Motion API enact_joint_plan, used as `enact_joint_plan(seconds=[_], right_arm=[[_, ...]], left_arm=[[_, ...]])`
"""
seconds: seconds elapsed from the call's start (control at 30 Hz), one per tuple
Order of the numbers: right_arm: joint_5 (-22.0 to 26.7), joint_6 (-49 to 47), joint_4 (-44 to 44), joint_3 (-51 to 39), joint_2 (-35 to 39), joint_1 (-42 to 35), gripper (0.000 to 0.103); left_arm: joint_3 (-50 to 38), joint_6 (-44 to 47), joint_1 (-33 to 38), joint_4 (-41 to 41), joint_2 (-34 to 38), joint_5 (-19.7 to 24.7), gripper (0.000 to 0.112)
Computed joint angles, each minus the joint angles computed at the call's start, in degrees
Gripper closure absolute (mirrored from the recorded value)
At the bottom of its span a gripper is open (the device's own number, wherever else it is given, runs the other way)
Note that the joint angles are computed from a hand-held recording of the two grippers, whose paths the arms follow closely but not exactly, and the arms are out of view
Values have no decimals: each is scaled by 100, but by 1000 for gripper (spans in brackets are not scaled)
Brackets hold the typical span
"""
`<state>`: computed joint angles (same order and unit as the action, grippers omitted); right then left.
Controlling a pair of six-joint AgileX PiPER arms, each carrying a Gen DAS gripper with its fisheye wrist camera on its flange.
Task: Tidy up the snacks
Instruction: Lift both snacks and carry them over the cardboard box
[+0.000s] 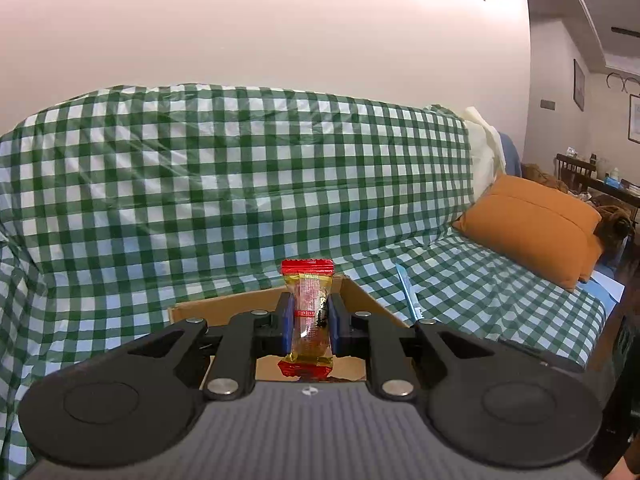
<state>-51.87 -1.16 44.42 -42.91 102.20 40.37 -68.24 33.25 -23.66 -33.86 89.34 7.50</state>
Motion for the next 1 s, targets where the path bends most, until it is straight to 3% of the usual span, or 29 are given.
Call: enact_joint_plan(seconds=[0.57, 1.0], right_arm=[[-30, -52, 102, -13, 6, 39, 84], [38, -107, 156, -33, -3, 40, 84]], left_arm=[[-464, -1246, -178, 1177, 292, 126, 93], [-710, -1461, -144, 1363, 452, 325, 93]])
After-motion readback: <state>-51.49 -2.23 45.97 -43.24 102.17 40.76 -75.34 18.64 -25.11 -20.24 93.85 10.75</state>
